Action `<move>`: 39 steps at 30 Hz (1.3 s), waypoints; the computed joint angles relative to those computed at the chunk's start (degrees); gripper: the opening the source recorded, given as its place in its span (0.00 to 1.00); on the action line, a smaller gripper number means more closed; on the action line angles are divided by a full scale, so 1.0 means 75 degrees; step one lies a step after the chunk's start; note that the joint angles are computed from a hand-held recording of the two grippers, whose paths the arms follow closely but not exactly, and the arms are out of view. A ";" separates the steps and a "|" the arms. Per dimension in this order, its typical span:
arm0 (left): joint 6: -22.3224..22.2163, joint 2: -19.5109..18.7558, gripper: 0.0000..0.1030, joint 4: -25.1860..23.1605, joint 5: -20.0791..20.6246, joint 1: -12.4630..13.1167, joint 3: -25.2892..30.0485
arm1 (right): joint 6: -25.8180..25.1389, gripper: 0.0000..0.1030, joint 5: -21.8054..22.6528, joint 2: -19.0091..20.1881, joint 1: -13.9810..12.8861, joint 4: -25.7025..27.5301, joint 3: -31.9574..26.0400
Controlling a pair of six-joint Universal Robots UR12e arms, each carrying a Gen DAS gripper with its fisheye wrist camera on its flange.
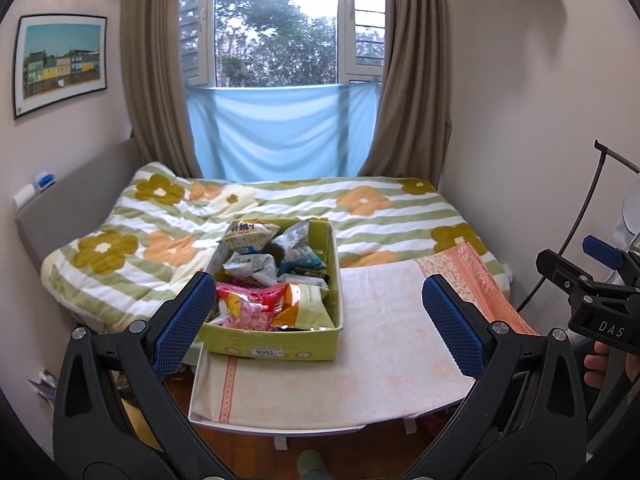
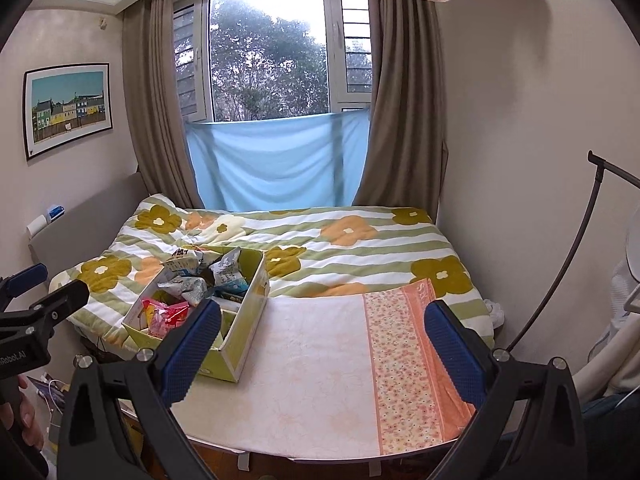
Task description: Organize snacks
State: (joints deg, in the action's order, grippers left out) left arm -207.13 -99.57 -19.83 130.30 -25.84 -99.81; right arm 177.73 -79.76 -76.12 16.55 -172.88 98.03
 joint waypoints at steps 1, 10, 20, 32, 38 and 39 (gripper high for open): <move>0.0000 0.0002 1.00 0.0008 0.0023 -0.0002 -0.0002 | -0.0003 0.98 0.0004 0.0002 0.0002 0.0006 -0.0004; 0.0003 -0.0010 1.00 -0.0068 0.0028 0.0043 0.0029 | 0.0092 0.98 -0.0053 0.0036 0.0035 0.0113 -0.0083; -0.0046 0.0032 1.00 -0.0075 0.0017 0.0082 -0.0020 | 0.0108 0.98 -0.0146 0.0053 0.0100 0.0174 -0.0119; -0.0211 0.0058 1.00 -0.0185 -0.0074 0.0125 -0.0064 | 0.0125 0.98 -0.0189 0.0072 0.0110 0.0199 -0.0107; -0.0219 0.0049 1.00 -0.0214 -0.0182 0.0142 -0.0056 | 0.0131 0.98 -0.0245 0.0078 0.0125 0.0290 -0.0115; -0.0232 0.0043 1.00 -0.0232 -0.0199 0.0148 -0.0054 | 0.0122 0.98 -0.0243 0.0081 0.0118 0.0297 -0.0119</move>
State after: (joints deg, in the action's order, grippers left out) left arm -208.87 -99.25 -21.56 128.80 -24.73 -100.22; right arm 178.64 -81.59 -75.51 17.44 -170.66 97.13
